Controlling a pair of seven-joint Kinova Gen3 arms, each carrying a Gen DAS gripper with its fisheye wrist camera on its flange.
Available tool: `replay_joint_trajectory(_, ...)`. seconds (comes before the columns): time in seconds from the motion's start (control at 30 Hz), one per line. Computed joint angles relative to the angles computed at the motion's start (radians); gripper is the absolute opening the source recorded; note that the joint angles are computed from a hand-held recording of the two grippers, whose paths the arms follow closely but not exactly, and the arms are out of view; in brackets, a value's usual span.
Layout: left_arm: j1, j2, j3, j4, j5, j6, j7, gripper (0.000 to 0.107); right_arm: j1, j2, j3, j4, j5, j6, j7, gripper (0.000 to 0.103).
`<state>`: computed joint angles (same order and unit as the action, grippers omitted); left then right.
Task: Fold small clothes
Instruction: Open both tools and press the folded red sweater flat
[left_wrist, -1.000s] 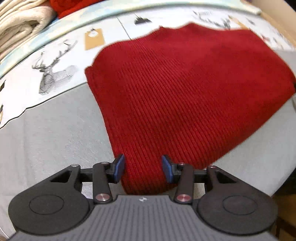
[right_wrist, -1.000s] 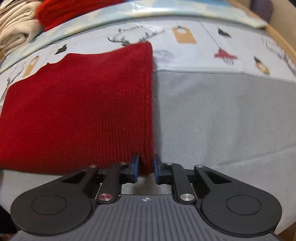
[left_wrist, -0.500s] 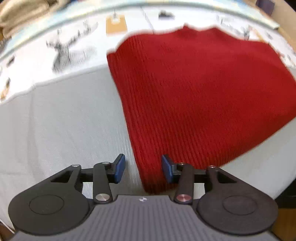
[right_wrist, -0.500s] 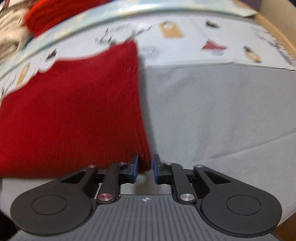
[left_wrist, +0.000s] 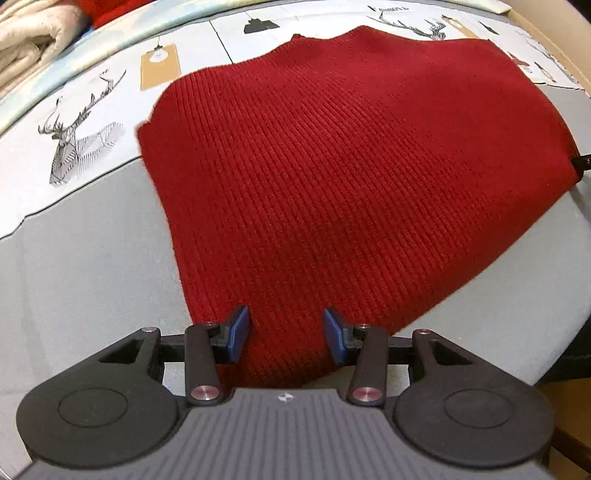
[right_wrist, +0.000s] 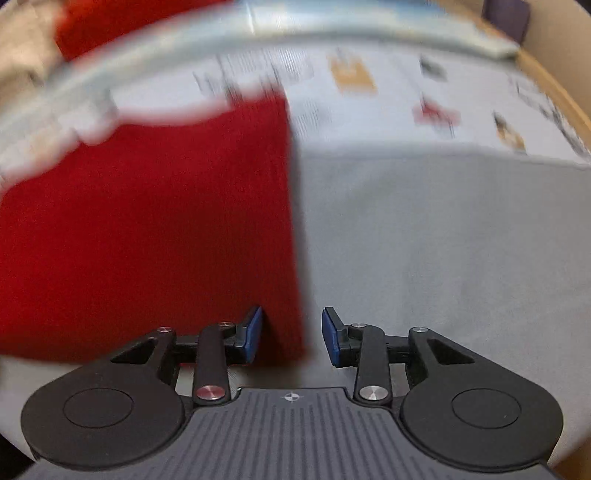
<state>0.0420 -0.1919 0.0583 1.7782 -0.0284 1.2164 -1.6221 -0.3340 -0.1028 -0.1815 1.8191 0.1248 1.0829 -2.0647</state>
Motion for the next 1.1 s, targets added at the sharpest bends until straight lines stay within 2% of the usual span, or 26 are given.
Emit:
replay_joint_trajectory(0.13, -0.025, -0.033, -0.032, -0.003, 0.04, -0.022, 0.015, 0.05, 0.009, -0.026, 0.005, 0.018, -0.012, -0.035, -0.014, 0.048)
replay_joint_trajectory(0.23, -0.025, -0.047, -0.069, -0.006, 0.049, 0.005, 0.043, 0.05, 0.013, -0.048, -0.003, 0.031, -0.003, -0.06, -0.012, 0.048)
replay_joint_trajectory(0.33, -0.066, 0.011, -0.018, -0.015, -0.014, 0.068, 0.074, 0.049, 0.022, -0.02, 0.006, 0.015, -0.011, -0.025, 0.009, 0.051)
replay_joint_trajectory(0.43, -0.054, -0.007, -0.029, -0.013, -0.011, 0.056, 0.057, 0.048, 0.016, -0.016, -0.008, 0.006, 0.015, -0.021, -0.017, 0.052)
replay_joint_trajectory(0.53, -0.061, -0.045, -0.049, -0.002, 0.006, 0.028, 0.047, 0.048, 0.008, -0.04, -0.026, 0.018, 0.055, -0.064, -0.058, 0.052)
replay_joint_trajectory(0.63, -0.076, -0.042, -0.045, -0.012, 0.003, 0.038, 0.078, 0.048, 0.017, -0.081, -0.036, 0.045, 0.081, -0.128, -0.099, 0.051)
replay_joint_trajectory(0.7, -0.082, -0.021, -0.035, -0.027, -0.011, 0.061, 0.107, 0.049, 0.027, -0.075, -0.049, 0.044, 0.109, -0.116, -0.124, 0.051)
replay_joint_trajectory(0.8, -0.083, 0.005, -0.043, -0.036, -0.003, 0.085, 0.109, 0.049, 0.021, -0.018, -0.053, 0.01, 0.126, -0.018, -0.135, 0.051)
replay_joint_trajectory(0.87, -0.084, 0.021, -0.047, -0.043, -0.008, 0.08, 0.101, 0.049, 0.011, 0.001, -0.044, 0.003, 0.133, 0.009, -0.147, 0.051)
replay_joint_trajectory(0.93, -0.084, 0.016, -0.049, -0.04, -0.009, 0.063, 0.097, 0.049, 0.004, -0.008, -0.033, 0.011, 0.137, -0.007, -0.153, 0.051)
replay_joint_trajectory(1.1, -0.081, -0.041, -0.052, -0.02, 0.011, -0.025, 0.107, 0.049, 0.0, -0.081, -0.042, 0.056, 0.161, -0.132, -0.172, 0.051)
